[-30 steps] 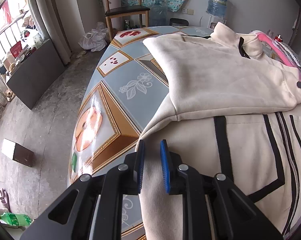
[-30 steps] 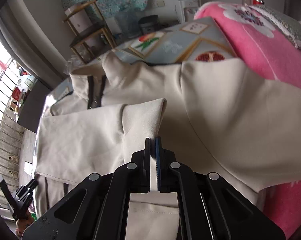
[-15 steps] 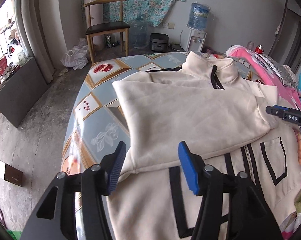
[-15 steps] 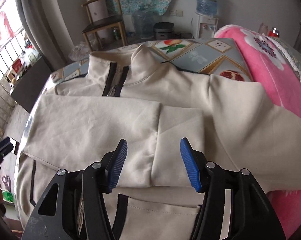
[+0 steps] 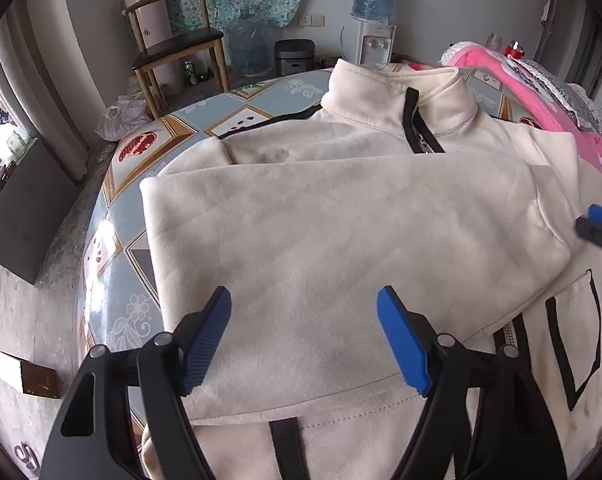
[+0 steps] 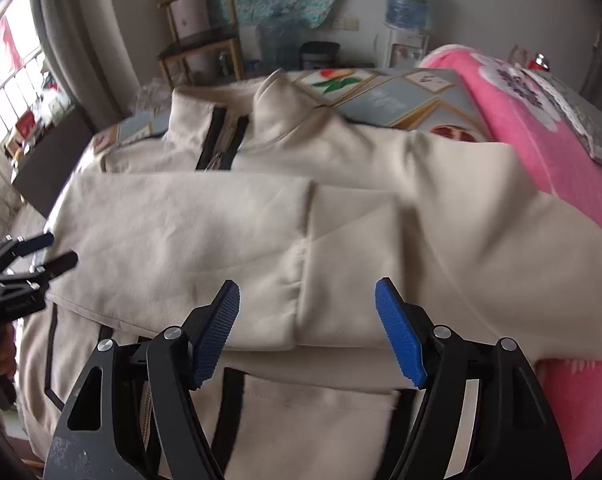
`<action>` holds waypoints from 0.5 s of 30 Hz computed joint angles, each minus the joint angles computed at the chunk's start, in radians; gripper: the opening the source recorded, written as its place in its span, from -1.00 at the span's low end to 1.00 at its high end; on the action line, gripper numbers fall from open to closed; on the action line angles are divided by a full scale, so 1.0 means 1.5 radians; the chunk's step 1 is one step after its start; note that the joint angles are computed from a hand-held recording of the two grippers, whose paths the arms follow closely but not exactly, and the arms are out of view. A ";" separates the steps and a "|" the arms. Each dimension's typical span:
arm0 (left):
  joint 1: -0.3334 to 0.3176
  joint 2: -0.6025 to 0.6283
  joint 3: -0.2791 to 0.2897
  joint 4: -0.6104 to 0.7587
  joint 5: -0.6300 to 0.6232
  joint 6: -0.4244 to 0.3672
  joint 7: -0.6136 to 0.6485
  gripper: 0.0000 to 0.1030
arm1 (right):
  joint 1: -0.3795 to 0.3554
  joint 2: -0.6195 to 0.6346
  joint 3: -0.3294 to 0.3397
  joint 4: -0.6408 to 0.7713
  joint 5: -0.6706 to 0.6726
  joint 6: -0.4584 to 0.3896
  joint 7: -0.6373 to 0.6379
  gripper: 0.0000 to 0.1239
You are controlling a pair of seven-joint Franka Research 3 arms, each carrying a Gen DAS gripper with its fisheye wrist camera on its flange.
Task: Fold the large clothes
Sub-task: 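Grasp the other sleeve lying on the pink blanket with the right tool and fold it across the jacket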
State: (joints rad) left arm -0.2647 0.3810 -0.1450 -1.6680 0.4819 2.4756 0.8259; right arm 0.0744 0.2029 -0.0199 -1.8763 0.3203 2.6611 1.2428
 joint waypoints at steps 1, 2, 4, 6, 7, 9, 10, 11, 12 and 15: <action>0.000 0.006 -0.001 0.005 -0.004 -0.005 0.002 0.44 | -0.012 -0.013 -0.008 -0.004 0.013 0.001 0.006 0.14; 0.001 0.010 -0.002 0.008 -0.009 -0.010 0.003 0.44 | -0.027 -0.025 -0.020 -0.007 0.025 0.000 0.015 0.15; 0.002 0.019 -0.002 0.014 -0.020 -0.024 0.002 0.45 | -0.059 -0.043 -0.043 -0.005 0.041 -0.007 0.035 0.15; 0.005 0.021 -0.002 0.006 -0.028 -0.019 -0.005 0.47 | -0.092 -0.048 -0.073 0.008 0.033 -0.019 0.081 0.16; 0.003 0.016 0.002 -0.004 -0.021 -0.006 -0.017 0.50 | -0.111 -0.046 -0.087 0.016 0.029 -0.026 0.107 0.16; -0.002 0.015 0.007 -0.007 -0.008 -0.003 -0.026 0.52 | -0.147 -0.041 -0.111 0.029 0.018 -0.031 0.157 0.16; -0.005 0.016 0.009 -0.005 0.000 -0.006 -0.031 0.56 | -0.166 -0.035 -0.122 0.039 0.017 -0.039 0.179 0.16; -0.007 0.016 0.011 -0.005 0.005 -0.007 -0.038 0.59 | -0.187 -0.027 -0.130 0.048 0.023 -0.046 0.199 0.16; -0.005 0.016 0.011 -0.007 0.005 -0.005 -0.043 0.62 | -0.210 -0.018 -0.134 0.058 0.044 -0.056 0.204 0.16; 0.000 0.012 0.008 -0.016 0.003 0.005 -0.045 0.66 | -0.281 0.019 -0.135 0.094 0.131 -0.097 0.196 0.16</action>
State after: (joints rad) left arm -0.2649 0.3995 -0.1327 -1.6914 0.4860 2.4824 0.7582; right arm -0.3474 0.2307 -0.2223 -1.7356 0.5174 2.5159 1.5361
